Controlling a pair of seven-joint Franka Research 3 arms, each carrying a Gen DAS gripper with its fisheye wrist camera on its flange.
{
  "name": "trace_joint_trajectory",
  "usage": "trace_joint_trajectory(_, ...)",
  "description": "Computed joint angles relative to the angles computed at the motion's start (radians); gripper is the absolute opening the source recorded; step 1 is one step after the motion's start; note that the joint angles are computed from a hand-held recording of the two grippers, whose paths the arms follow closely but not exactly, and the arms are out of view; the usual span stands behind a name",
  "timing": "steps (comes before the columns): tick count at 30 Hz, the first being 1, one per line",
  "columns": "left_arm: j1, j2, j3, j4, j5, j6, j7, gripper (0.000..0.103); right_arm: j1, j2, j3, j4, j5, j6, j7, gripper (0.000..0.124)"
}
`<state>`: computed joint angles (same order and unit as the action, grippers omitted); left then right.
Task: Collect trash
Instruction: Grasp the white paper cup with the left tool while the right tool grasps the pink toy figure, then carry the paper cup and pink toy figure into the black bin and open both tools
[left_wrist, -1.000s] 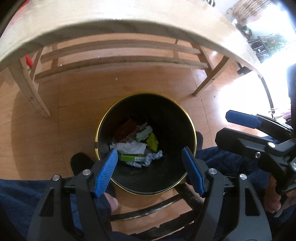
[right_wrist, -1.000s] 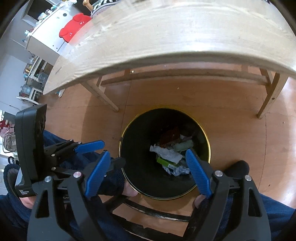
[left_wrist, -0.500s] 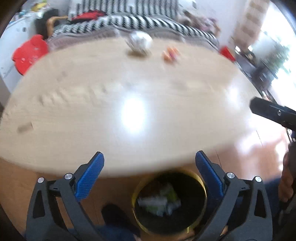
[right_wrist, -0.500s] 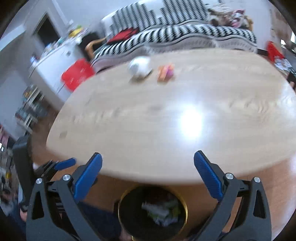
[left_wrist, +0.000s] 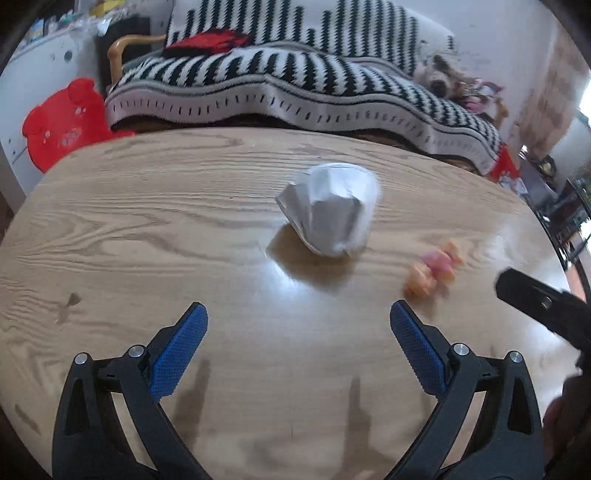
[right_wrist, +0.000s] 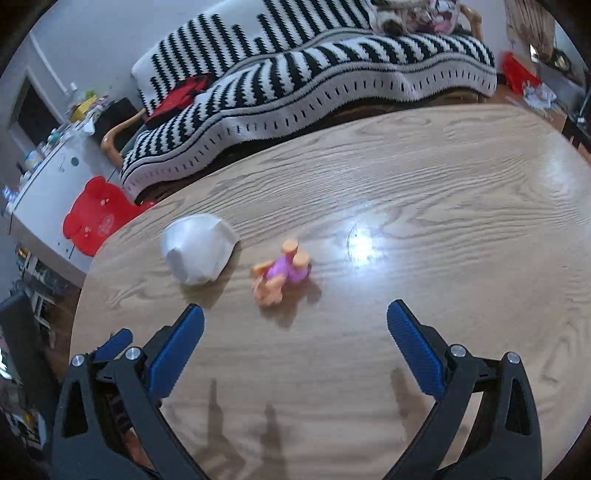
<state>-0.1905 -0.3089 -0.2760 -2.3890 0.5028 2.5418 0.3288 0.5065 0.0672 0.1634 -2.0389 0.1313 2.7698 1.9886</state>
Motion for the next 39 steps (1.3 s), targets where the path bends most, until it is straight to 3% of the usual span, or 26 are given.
trace_joint_trajectory(4, 0.032, 0.077, 0.008, 0.039, 0.038, 0.025, -0.035, 0.096, -0.002, 0.065, 0.001, 0.055, 0.040, 0.001, -0.013, 0.096)
trace_joint_trajectory(7, 0.037, 0.107, 0.029, 0.040, 0.038, 0.091, -0.033, 0.096, 0.008, 0.097, -0.007, 0.090, 0.032, -0.006, -0.015, 0.096)
trace_joint_trajectory(15, 0.045, 0.193, 0.040, 0.101, 0.123, 0.131, -0.038, 0.095, 0.020, 0.107, -0.015, 0.094, 0.031, 0.000, -0.010, 0.096)
trace_joint_trajectory(17, 0.053, 0.184, 0.043, 0.087, 0.170, 0.162, -0.067, 0.076, 0.022, 0.109, -0.018, 0.095, 0.027, 0.002, -0.004, 0.096)
trace_joint_trajectory(18, 0.054, 0.178, 0.044, 0.082, 0.178, 0.160, -0.067, 0.059, 0.023, 0.111, -0.018, 0.096, 0.025, 0.001, -0.003, 0.096)
trace_joint_trajectory(23, 0.061, 0.128, 0.049, 0.030, 0.157, 0.168, -0.059, 0.053, 0.036, 0.137, -0.024, 0.122, -0.009, -0.024, 0.005, 0.096)
trace_joint_trajectory(27, 0.060, 0.082, 0.046, -0.007, 0.122, 0.137, -0.041, 0.052, 0.077, 0.175, -0.058, 0.164, -0.127, -0.052, 0.082, 0.096)
trace_joint_trajectory(30, 0.053, 0.033, 0.044, -0.039, 0.082, 0.105, -0.010, 0.052, 0.129, 0.202, -0.108, 0.199, -0.291, -0.077, 0.186, 0.094)
trace_joint_trajectory(33, 0.046, -0.022, 0.038, -0.075, 0.052, 0.080, 0.021, 0.052, 0.161, 0.224, -0.132, 0.233, -0.420, -0.104, 0.237, 0.080)
trace_joint_trajectory(35, 0.043, -0.066, 0.029, -0.100, 0.042, 0.052, 0.034, 0.052, 0.165, 0.223, -0.133, 0.235, -0.466, -0.113, 0.250, 0.054)
trace_joint_trajectory(39, 0.019, -0.177, 0.023, -0.165, 0.002, 0.009, 0.072, 0.052, 0.150, 0.189, -0.107, 0.195, -0.470, -0.114, 0.247, 0.054)
